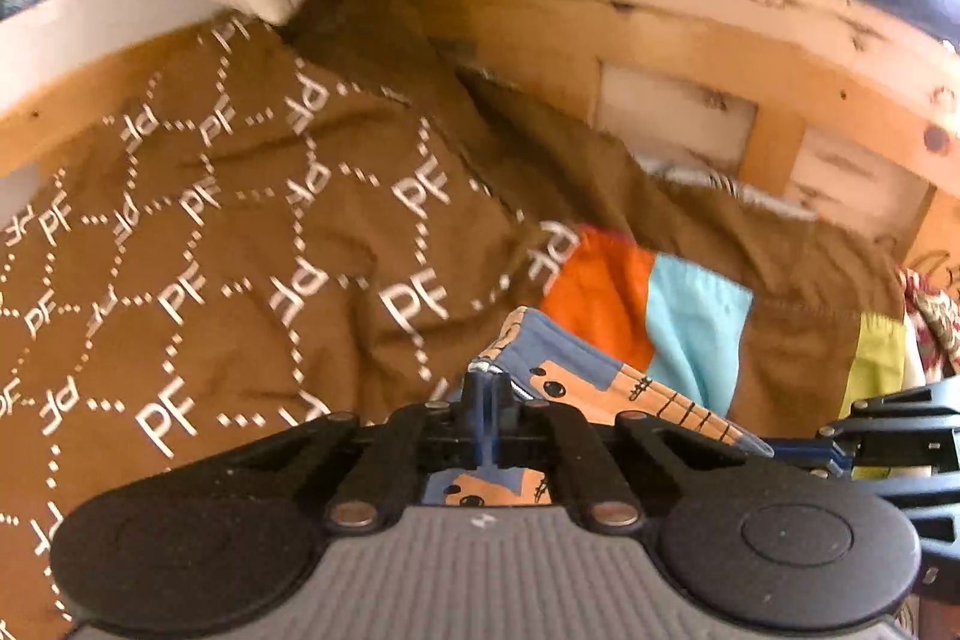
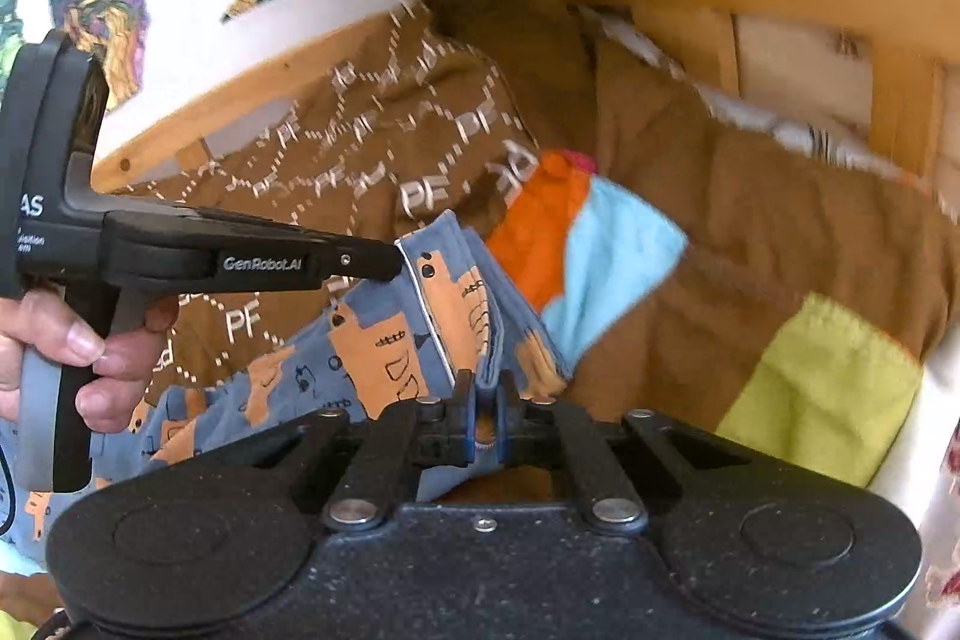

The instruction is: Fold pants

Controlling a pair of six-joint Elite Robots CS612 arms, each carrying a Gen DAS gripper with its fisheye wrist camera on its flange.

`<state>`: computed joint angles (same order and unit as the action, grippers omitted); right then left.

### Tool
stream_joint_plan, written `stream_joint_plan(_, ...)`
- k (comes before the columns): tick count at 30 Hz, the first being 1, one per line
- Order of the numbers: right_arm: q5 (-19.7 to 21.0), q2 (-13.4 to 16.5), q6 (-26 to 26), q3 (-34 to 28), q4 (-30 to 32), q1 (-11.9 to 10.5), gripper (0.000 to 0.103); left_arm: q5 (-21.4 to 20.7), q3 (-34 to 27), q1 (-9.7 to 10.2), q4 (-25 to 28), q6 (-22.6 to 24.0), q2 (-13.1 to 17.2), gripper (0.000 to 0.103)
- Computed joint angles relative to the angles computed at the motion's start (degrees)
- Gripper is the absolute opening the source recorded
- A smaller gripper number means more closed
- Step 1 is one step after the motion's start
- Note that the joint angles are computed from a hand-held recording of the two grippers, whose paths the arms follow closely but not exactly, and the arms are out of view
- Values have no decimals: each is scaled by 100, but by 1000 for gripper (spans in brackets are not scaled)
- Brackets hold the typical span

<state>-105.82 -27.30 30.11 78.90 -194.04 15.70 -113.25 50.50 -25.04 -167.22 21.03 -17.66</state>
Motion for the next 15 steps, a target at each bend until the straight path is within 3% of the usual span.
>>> stream_joint_plan(5,-176,58,75,-146,300,1,7,348,-258,-89,380,439,124,4)
stream_joint_plan(8,-126,55,394,-130,382,-44,11,380,-457,-73,541,303,228,14)
stream_joint_plan(11,-120,30,442,-28,137,-48,26,112,-762,-10,836,12,364,19)
stream_joint_plan(13,-289,19,461,-1,73,-20,51,25,-873,28,997,24,404,34)
stream_joint_plan(15,-256,17,519,25,-10,-33,51,-75,-1045,65,1255,64,467,42)
